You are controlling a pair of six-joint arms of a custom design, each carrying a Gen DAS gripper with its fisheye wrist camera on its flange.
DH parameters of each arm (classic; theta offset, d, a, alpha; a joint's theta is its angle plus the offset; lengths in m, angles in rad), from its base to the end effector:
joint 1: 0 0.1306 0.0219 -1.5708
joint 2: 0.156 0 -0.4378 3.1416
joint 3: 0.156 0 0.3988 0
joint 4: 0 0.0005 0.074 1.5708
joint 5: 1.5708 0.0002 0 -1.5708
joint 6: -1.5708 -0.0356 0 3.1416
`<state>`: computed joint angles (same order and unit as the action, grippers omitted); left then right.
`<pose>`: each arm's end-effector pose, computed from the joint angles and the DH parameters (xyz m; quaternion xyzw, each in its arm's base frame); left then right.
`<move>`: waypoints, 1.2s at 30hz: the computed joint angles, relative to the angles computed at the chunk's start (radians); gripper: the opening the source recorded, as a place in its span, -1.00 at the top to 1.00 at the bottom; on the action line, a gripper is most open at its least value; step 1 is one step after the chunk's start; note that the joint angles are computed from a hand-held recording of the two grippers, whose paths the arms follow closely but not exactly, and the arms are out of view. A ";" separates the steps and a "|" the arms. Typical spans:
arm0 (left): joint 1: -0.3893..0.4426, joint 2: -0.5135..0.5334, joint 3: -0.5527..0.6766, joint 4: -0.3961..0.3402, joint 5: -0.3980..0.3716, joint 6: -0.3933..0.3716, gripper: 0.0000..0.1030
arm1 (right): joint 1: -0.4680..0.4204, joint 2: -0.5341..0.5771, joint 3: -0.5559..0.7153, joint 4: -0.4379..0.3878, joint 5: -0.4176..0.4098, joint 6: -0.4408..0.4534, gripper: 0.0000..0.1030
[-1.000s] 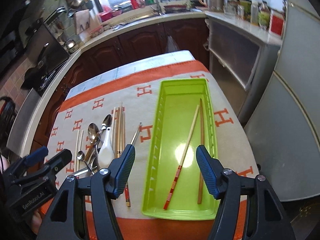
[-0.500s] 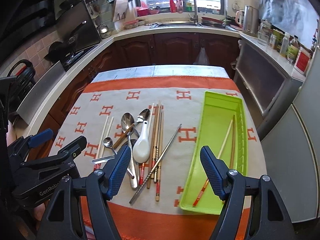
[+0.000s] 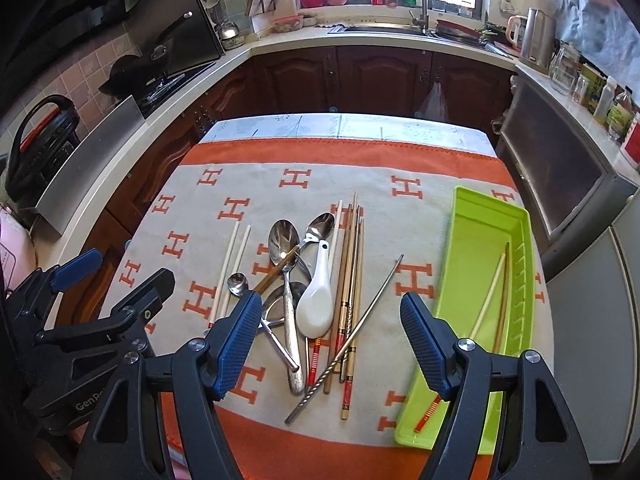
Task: Organize utensils
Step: 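Move both open tools back over the utensil pile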
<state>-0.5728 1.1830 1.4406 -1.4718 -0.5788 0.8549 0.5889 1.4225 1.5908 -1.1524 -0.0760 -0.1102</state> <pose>0.2985 -0.1700 0.5609 -0.1827 0.9267 0.1010 0.3124 0.3970 0.2678 0.5439 -0.2374 0.9267 0.1331 0.2590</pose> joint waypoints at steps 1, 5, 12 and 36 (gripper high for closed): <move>0.008 0.004 0.000 -0.005 -0.005 0.003 -0.76 | 0.001 0.012 0.009 -0.004 -0.002 0.000 -0.42; 0.040 0.012 -0.005 -0.010 0.005 -0.001 -0.81 | 0.000 0.057 0.041 -0.018 -0.009 0.007 -0.42; 0.128 0.025 -0.028 0.006 0.068 -0.038 -0.87 | -0.007 0.131 0.090 -0.041 -0.058 0.007 -0.42; 0.344 0.082 -0.200 0.092 0.491 -0.276 -0.06 | 0.056 0.465 0.340 -0.259 -0.321 0.067 0.31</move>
<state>-0.2289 1.2647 1.2409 -1.3794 -0.0876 0.5791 0.6451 1.8875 1.9309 -1.4112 -0.3972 -0.0433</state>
